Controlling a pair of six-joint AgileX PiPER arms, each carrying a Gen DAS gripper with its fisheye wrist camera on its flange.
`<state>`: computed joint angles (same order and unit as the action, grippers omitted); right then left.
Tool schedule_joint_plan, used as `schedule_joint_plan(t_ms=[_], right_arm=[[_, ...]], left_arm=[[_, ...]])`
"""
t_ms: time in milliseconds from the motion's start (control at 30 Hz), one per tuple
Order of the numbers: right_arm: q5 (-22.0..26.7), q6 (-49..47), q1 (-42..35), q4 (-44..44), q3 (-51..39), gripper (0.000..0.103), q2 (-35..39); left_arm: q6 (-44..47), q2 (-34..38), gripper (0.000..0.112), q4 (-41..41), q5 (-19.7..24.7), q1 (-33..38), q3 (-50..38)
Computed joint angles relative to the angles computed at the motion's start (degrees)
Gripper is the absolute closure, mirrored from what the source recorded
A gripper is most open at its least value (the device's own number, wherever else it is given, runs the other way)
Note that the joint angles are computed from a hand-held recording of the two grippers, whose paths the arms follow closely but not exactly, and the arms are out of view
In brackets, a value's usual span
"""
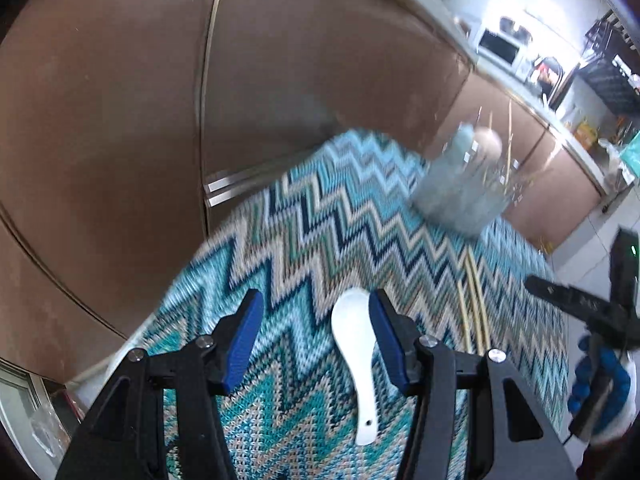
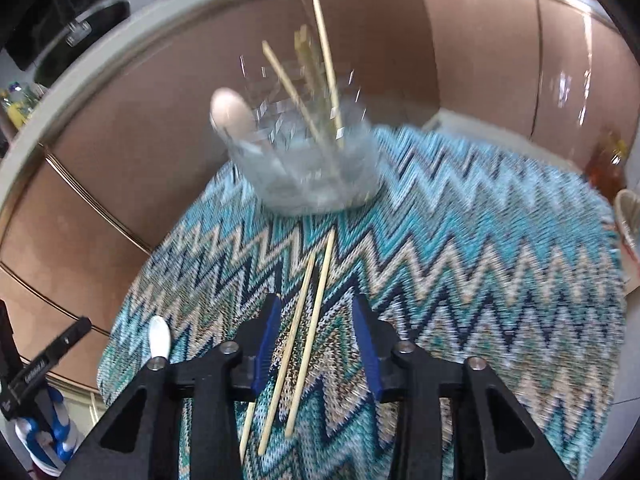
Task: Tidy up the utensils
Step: 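Withdraw both tools from the holder back over the remaining utensils, then grasp a white spoon with the left tool while the right tool grasps a chopstick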
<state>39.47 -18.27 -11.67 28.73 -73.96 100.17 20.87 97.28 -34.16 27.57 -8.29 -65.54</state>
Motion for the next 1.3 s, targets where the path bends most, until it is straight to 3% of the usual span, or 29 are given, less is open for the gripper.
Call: schedule_joint_plan(t_ms=[200,433,733,1067,1300], right_arm=[[3.32,6.64,3.73,-5.57,-8.64,0.081,8.3],[7.59,15.86,6.19,-15.3,-18.05,0.081,15.92],[6.14,19.21,8.87,-20.19,-19.05,0.081,16.32],[9.81,18.18,8.83,-17.65,-23.84,0.084,19.83],[12.7,18.32,8.2,-17.16,-28.02,0.089,22.79]], left_arm=[[6.43,6.9,0.06,-7.01,7.23,1.78,-4.18],[6.59,12.5,0.06,-7.37,13.58,2.43,-10.42],[6.17,18.24,0.068,-7.12,20.11,4.34,-17.67],[4.22,21.6,0.075,-4.45,23.55,3.08,-23.21],[4.83,21.68,0.09,-1.07,23.01,0.44,-24.0]])
